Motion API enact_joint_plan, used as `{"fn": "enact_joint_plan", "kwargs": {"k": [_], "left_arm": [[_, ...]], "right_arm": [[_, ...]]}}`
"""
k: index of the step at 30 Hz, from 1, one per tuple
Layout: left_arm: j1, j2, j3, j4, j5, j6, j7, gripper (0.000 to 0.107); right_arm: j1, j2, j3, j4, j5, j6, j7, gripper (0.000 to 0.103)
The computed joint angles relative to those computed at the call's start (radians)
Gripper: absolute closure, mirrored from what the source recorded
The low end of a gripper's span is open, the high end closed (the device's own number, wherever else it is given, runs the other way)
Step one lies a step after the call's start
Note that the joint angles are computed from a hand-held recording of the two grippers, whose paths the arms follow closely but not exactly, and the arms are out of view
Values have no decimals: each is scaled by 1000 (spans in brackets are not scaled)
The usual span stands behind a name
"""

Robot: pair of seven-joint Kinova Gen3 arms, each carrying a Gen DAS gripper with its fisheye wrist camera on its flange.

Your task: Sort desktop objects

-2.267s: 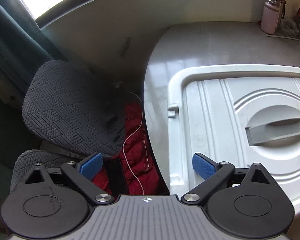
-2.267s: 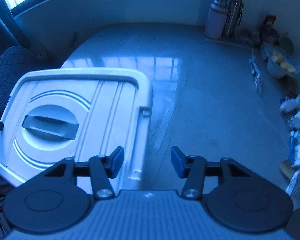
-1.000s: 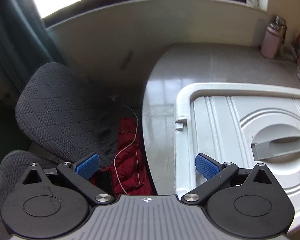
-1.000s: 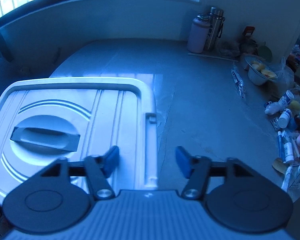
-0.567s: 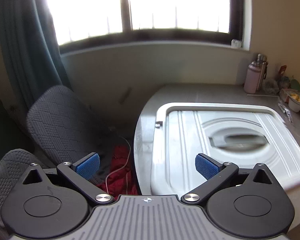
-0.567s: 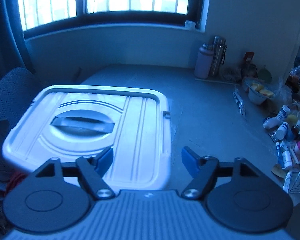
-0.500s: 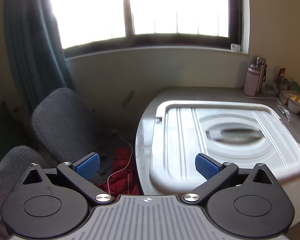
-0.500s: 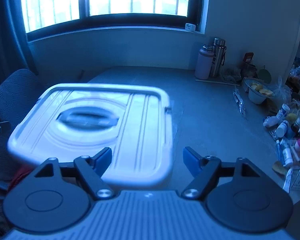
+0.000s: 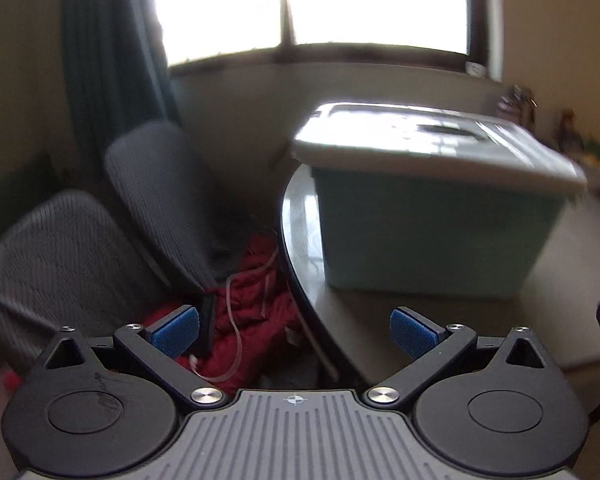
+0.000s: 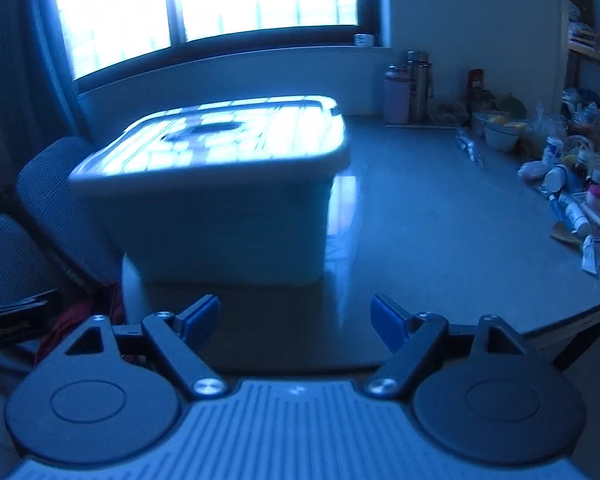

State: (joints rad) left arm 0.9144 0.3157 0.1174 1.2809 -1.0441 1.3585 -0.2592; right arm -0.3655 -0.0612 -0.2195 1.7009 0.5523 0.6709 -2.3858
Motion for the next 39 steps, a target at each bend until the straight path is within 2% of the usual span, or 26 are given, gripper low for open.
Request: {"fn": "enact_joint_plan", "kwargs": {"k": [4,8,12,16,20,39], "left_arm": [[57,11,10,75,-77,12,33,4],[63,9,25,118,-94,-13,49,4],[65,3,27,145,-105,-27,108,4],[69,3,31,167,-130,-31,161,4],[73,16,32,160,-146,-19,149,4],[50,17,24,144,-101,-77,168,4]], "right_arm": [[-13,-17,-37,56,101,11,-94,20],[-9,-43,-61,113,162,-17,-206,20],[-5,-52,-92,140,227,-2,-314,20],[-16,-56,-98,149,243,-4,-340,20],[-29,-54,-111,151,267,5,-354,20],[-66,-41,-101,185,389,-4,-493,20]]}}
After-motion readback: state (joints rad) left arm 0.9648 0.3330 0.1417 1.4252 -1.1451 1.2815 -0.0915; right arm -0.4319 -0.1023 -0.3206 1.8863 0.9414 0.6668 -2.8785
